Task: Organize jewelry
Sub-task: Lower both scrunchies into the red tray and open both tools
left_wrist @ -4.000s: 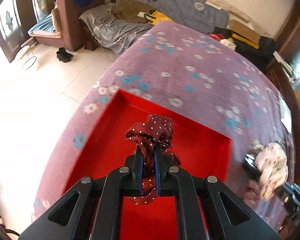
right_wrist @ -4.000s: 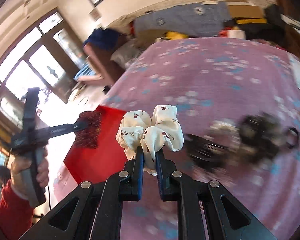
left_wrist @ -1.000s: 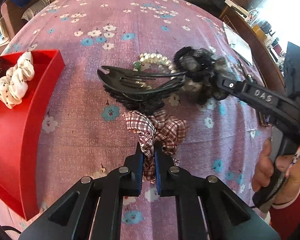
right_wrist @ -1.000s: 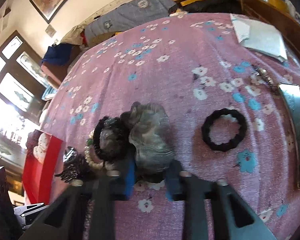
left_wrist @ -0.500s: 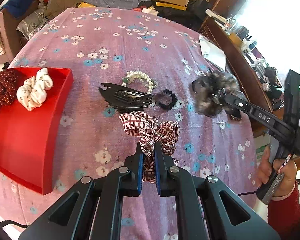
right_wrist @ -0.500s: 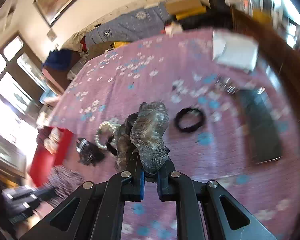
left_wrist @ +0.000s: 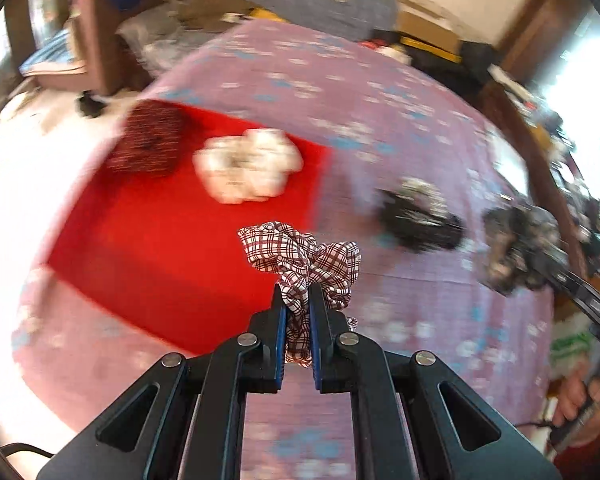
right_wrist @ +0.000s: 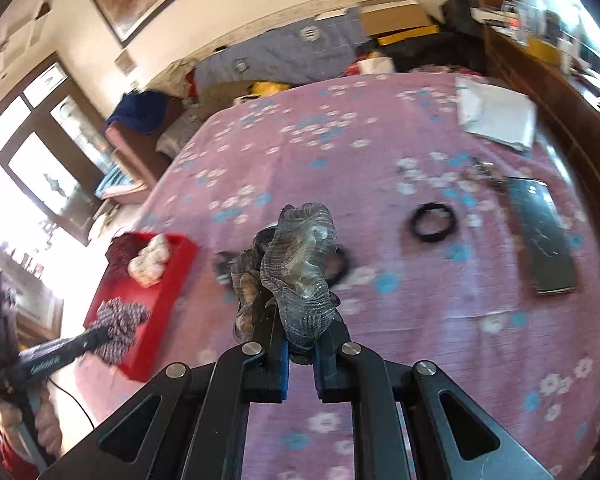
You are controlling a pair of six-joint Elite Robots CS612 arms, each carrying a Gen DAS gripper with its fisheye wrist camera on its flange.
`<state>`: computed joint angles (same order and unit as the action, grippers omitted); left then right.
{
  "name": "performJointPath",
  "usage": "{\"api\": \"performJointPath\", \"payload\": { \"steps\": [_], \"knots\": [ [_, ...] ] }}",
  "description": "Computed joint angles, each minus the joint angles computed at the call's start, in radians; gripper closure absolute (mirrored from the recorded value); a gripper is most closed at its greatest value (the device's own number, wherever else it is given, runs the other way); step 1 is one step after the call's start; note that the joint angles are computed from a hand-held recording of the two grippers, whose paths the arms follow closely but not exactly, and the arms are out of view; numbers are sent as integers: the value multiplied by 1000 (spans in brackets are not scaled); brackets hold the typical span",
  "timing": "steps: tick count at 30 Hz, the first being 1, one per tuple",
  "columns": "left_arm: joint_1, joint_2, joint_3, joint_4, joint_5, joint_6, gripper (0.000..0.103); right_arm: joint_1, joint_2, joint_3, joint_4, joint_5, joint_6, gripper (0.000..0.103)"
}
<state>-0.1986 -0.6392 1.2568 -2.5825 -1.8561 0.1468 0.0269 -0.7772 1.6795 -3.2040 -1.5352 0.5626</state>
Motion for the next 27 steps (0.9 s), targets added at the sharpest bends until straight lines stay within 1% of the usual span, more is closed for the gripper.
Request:
{"api": "performJointPath", "payload": {
  "steps": [3, 6, 9, 13, 17, 22, 27],
  "knots": [
    [23, 23, -41, 17, 66, -21, 94, 22, 24, -52, 16, 42, -14, 93],
    [35, 48, -83, 31, 131, -27, 94, 41, 55, -115, 44, 94, -21, 93],
    [48, 76, -128, 54, 172, -31, 94, 58, 90, -185, 86, 151, -28, 93],
    [61, 116, -196, 93, 199, -22, 93, 87, 141, -285, 162, 209, -65, 92],
    [70, 151, -254, 134, 216, -5, 93, 113, 190, -375, 245, 240, -91, 92],
    [78, 180, -298, 172, 223, 23, 93, 131, 235, -452, 330, 265, -110, 92],
    [82, 192, -314, 182, 227, 39, 92, 142, 270, -511, 400, 273, -122, 92]
  ]
}}
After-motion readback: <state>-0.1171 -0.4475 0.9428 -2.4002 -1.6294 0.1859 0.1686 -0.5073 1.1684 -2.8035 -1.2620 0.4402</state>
